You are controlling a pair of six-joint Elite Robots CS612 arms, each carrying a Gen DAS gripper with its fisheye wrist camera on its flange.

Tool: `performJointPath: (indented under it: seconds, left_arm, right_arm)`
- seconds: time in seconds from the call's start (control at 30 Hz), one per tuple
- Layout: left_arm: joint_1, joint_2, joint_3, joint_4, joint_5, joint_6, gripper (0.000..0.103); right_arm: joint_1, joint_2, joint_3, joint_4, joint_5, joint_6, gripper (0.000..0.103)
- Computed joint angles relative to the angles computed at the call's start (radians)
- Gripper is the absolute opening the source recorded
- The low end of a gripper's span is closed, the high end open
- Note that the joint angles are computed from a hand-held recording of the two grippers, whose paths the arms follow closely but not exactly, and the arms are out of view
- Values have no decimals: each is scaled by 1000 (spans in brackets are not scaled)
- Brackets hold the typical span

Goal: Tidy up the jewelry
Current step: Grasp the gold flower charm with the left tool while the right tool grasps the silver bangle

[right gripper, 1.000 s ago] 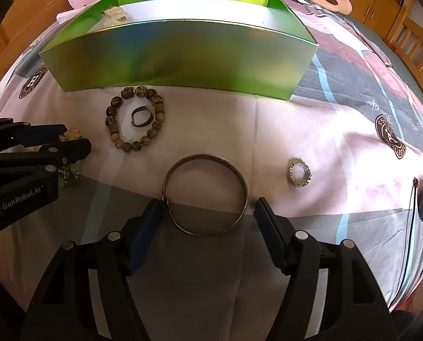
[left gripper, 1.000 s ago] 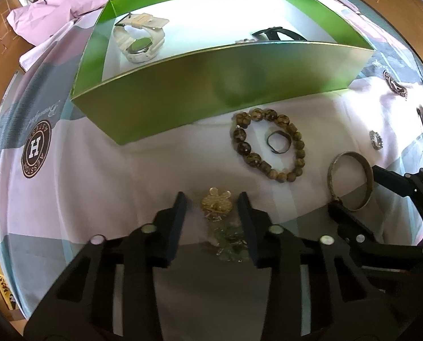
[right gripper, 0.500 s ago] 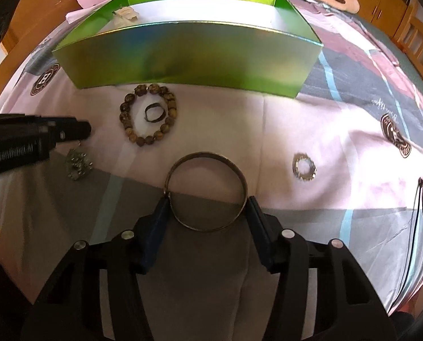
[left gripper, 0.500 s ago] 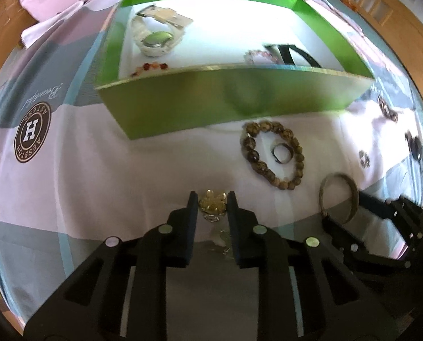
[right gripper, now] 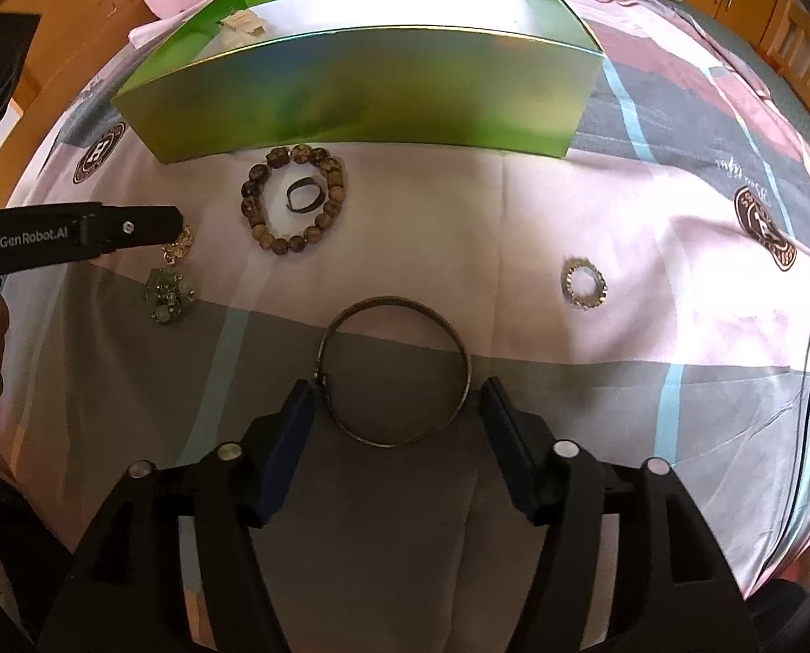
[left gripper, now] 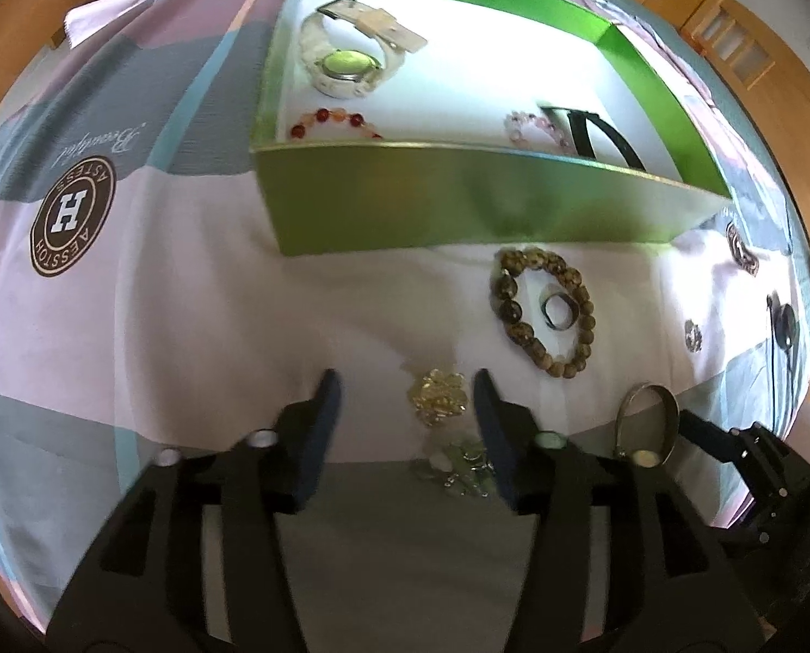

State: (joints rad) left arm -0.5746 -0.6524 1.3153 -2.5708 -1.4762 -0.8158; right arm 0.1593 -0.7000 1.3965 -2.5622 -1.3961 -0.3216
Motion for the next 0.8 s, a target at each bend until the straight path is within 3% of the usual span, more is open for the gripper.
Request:
performJointPath:
  seconds: [0.37,0.6,0.8]
  left_arm:
    - [-13,19,-39,73,35,40,55]
    - [-19,16,-43,101,81,40,23]
    - [-15,2,-20,50,68,32,20]
  right_arm:
    - [32,23,-14,-71,-84,-29,63]
    - [26,23,-13,-67,-64,-21,61]
    - [21,18,-9,-69,-57,-5,60]
